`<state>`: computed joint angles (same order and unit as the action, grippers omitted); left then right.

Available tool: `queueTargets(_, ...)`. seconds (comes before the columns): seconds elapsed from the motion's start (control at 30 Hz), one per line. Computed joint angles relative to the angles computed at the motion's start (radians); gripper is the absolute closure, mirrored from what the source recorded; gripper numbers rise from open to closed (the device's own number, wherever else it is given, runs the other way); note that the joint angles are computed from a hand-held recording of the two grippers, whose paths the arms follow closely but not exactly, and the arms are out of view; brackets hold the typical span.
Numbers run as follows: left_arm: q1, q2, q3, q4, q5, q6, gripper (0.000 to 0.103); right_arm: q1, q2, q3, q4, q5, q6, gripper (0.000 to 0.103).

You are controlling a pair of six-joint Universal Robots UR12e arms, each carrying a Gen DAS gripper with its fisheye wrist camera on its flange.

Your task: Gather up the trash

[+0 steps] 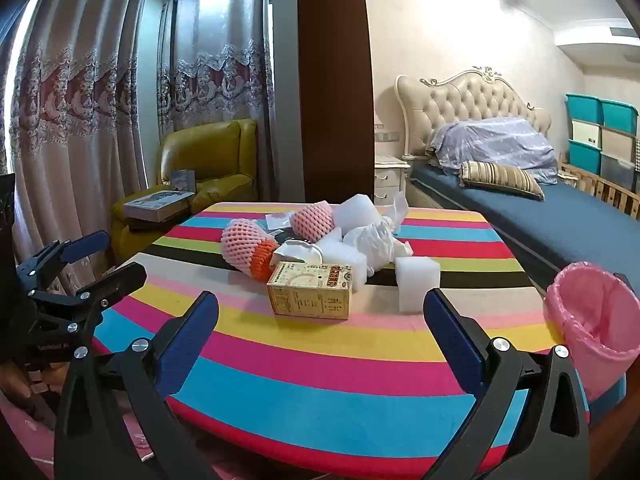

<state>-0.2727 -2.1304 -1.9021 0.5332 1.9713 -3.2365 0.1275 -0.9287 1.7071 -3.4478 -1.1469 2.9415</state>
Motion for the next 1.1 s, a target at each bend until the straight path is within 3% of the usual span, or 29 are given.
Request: queueTargets(1.1, 0.002, 0.003, -0.002, -0.02, -0.009, -0.003, 0.004, -0.002, -0.013, 0.008, -0.005, 0.015, 0.012, 0.007)
